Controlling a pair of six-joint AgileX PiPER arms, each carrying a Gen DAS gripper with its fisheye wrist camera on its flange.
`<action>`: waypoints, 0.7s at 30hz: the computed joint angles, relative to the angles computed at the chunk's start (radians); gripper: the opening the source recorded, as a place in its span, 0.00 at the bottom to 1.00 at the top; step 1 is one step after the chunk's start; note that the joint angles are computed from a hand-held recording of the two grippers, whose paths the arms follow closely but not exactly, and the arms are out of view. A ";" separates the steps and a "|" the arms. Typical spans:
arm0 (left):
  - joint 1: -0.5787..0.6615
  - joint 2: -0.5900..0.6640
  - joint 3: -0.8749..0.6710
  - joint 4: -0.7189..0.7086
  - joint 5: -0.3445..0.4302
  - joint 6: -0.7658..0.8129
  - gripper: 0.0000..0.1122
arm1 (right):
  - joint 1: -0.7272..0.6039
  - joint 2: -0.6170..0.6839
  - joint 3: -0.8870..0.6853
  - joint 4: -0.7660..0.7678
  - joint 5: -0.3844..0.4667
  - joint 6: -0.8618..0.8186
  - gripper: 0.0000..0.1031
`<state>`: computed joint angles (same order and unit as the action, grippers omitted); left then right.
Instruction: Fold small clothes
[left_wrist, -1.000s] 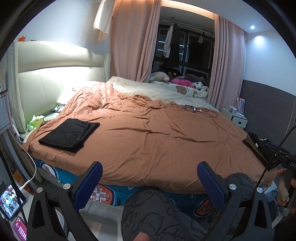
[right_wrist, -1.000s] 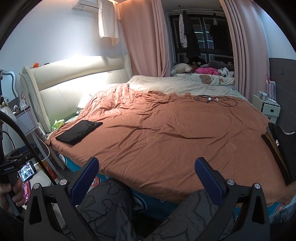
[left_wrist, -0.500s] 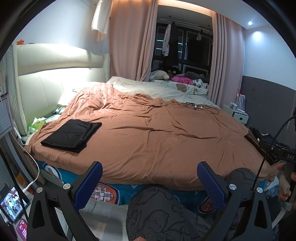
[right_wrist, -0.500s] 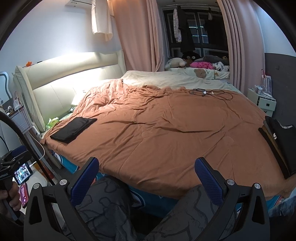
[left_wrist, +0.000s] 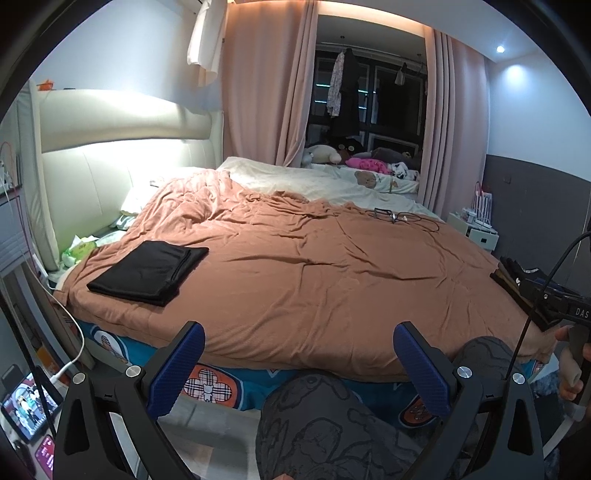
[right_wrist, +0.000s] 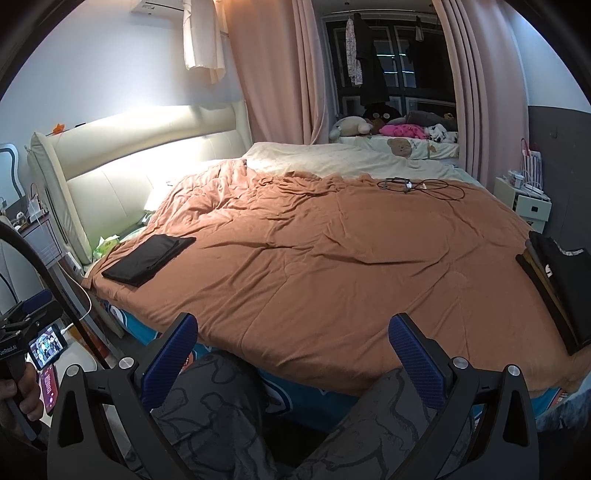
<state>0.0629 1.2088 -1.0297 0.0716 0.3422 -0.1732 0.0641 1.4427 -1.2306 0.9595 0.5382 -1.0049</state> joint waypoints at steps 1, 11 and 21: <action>-0.002 0.000 0.000 0.007 0.001 -0.008 0.91 | 0.000 -0.001 0.001 0.001 0.001 0.000 1.00; -0.002 -0.001 0.001 0.011 -0.001 -0.013 0.91 | -0.008 -0.005 -0.003 -0.008 0.010 0.014 1.00; -0.006 -0.009 -0.002 0.007 0.001 0.001 0.91 | -0.015 0.003 -0.004 -0.019 0.006 0.040 1.00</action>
